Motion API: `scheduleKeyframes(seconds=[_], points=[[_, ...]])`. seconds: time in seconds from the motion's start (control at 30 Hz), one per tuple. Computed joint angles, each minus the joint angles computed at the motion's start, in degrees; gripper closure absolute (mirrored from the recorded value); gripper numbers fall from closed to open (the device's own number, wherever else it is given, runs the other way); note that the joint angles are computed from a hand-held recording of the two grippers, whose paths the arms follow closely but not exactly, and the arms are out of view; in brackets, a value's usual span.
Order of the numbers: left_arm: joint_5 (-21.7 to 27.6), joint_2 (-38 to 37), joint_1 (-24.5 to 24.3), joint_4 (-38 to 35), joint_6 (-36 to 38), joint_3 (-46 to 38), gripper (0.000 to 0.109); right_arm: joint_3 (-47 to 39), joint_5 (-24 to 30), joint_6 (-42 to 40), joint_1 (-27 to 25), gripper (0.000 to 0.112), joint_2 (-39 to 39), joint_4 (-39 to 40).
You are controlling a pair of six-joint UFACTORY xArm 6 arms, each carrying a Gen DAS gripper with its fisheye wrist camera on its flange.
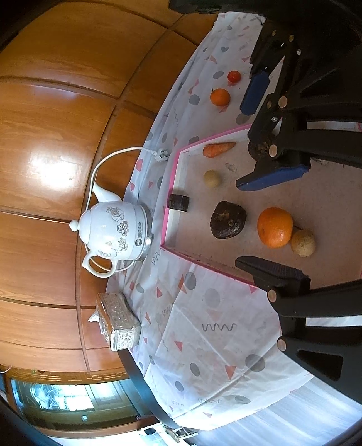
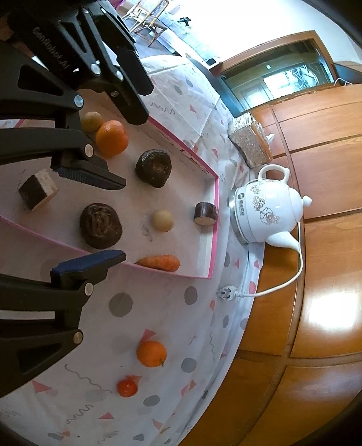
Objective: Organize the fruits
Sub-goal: 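Release the tan fruit in the tray with left tool while right tool drops the root, then move both tools back toward the orange and the tomato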
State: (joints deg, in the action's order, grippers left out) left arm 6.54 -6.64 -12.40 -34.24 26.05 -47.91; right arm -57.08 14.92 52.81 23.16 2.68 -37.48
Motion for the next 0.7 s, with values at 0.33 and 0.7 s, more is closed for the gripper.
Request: scheduleKeyframes(seconds=[0.33,0.7], points=[[0.03,-1.49,-1.12,-0.22,0.71,1.15,0.057,3.85,1.11,6.36,-0.75,0.067,-3.73,-4.0],[0.47,-2.41,-2.53,-0.02,1.78,1.97,0.054,6.73,2.22,12.9,-1.83,0.067,-6.81,-9.17]])
